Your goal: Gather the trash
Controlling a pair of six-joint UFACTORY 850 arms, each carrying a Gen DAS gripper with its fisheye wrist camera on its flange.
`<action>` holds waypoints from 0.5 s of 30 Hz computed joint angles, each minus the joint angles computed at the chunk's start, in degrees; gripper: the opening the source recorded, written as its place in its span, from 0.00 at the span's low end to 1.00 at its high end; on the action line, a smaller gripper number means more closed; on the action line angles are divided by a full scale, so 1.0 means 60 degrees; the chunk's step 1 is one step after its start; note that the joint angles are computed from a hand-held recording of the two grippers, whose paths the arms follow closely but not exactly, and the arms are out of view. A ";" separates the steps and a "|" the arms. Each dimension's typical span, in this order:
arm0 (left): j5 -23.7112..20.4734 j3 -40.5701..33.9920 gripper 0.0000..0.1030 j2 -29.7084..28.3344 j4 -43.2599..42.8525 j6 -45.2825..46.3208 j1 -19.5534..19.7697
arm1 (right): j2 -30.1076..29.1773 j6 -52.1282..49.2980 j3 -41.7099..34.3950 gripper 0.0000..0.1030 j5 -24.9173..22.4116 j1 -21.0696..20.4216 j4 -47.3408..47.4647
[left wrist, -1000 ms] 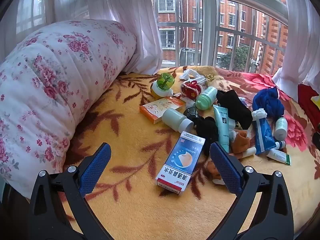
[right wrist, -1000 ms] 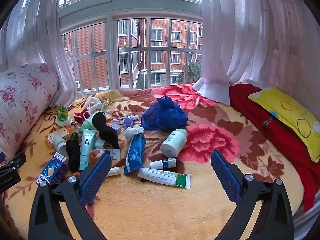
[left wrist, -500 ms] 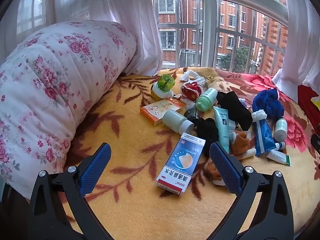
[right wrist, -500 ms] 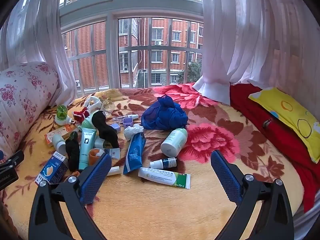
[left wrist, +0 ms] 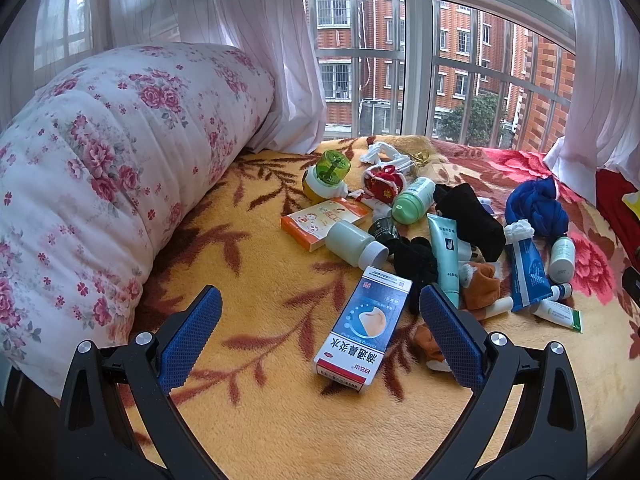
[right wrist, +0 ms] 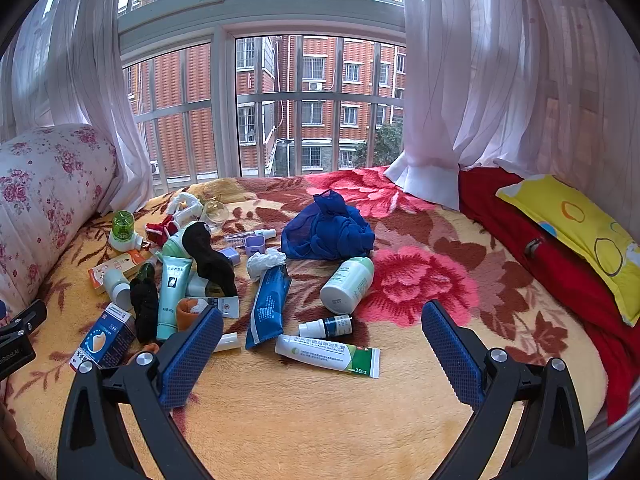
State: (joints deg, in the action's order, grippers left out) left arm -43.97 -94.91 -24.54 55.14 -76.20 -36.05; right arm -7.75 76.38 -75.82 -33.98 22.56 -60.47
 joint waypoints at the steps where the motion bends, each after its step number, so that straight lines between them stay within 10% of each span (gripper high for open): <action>1: -0.0011 -0.0128 0.94 -0.0110 -0.0040 0.0045 -0.0006 | 0.0010 0.0002 0.0010 0.95 0.0017 -0.0003 -0.0001; 15: -0.0038 -0.0167 0.94 -0.0138 -0.0022 0.0029 0.0012 | 0.0043 -0.0009 0.0032 0.95 -0.0021 0.0021 -0.0008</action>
